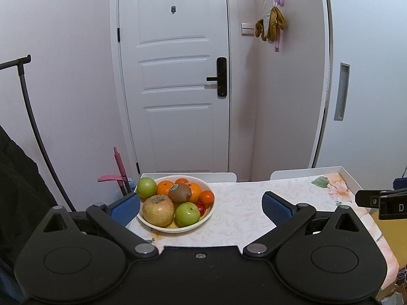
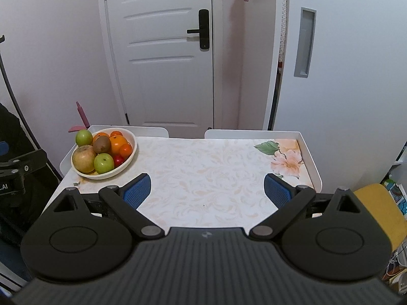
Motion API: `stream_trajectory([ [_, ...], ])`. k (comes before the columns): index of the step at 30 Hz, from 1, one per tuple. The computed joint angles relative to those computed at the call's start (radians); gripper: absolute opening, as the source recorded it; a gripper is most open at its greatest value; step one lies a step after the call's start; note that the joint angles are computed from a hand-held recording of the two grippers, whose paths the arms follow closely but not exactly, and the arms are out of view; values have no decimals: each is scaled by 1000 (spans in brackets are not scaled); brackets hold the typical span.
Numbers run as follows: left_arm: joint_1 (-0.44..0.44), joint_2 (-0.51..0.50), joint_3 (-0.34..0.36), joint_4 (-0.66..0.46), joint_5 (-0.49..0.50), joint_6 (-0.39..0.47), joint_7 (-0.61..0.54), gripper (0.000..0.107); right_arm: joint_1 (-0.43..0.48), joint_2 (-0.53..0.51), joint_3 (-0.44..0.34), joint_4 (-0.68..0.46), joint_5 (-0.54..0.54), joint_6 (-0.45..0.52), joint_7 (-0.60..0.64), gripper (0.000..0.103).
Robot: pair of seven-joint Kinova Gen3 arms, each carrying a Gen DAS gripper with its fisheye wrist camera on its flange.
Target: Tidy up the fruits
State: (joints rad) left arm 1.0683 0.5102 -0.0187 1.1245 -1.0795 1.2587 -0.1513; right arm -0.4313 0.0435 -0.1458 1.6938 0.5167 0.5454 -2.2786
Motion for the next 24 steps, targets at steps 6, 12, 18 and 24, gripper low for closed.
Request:
stream_trajectory([
  [6,1,1,0,-2,0,0,0,103,-2,6,1,-7,-1,8,-3,103],
  [12,0,4,0,-9,3,5,-7,103,-2,12,5,-11,-10,15,-2,103],
  [18,-4,9,-3,-19,11,4,-16,103,-1,21,10,-20,-28,22,11,103],
  [24,-5,13,-9,-24,15,1,-20,103,-4,22,14,-21,-29,21,13,103],
])
